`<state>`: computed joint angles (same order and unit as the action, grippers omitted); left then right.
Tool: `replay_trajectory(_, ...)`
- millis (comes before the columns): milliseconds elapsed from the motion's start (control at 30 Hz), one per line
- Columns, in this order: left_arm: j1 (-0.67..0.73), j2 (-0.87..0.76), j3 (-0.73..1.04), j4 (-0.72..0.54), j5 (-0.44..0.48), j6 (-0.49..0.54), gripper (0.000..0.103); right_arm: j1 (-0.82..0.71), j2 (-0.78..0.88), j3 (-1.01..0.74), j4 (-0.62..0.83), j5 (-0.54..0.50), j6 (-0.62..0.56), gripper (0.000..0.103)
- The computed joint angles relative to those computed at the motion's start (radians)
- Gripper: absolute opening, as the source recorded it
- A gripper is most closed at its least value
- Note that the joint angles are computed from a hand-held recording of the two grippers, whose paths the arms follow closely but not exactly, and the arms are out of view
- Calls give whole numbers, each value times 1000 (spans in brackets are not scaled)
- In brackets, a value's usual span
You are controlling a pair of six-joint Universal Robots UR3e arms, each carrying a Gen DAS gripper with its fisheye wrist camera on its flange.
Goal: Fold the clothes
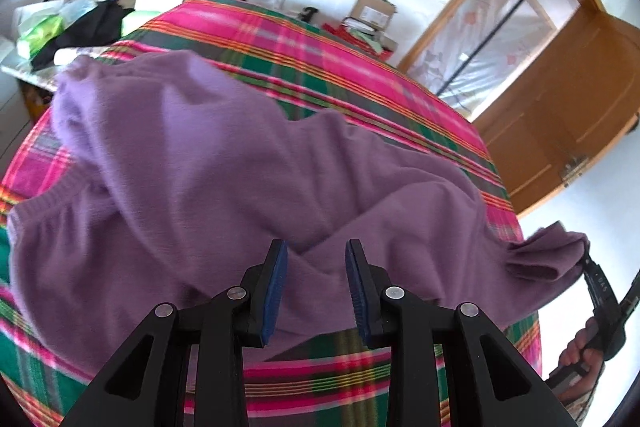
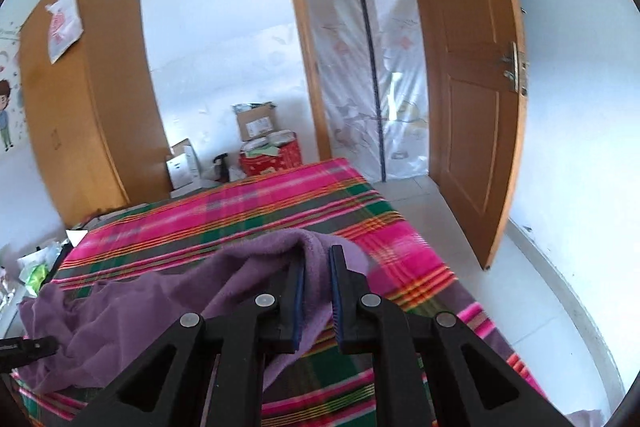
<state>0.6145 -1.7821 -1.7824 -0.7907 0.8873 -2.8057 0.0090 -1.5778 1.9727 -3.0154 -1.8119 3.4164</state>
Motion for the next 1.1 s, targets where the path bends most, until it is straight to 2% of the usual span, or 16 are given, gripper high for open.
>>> replay_trajectory(433, 58, -38, 50, -11, 16, -29, 31, -145, -24, 49, 40, -40, -25, 11)
replay_trajectory(633, 86, -24, 44, -50, 20, 6, 31, -186, 15, 41, 70, -40, -18, 10)
replay_trajectory(767, 123, -9, 33, -90, 21, 32, 31, -187, 30, 29, 116, -40, -32, 11)
replay_trajectory(900, 154, -11, 40, -93, 25, 7, 31, -196, 3, 30, 187, -19, -38, 11)
replay_trajectory(1000, 167, -49, 97, -162, 2, 3, 31, -204, -44, 51, 240, 8, -40, 13)
replay_trajectory(1100, 155, -78, 134, -188, -1, -2, 31, -172, -81, 68, 277, -11, -54, 16)
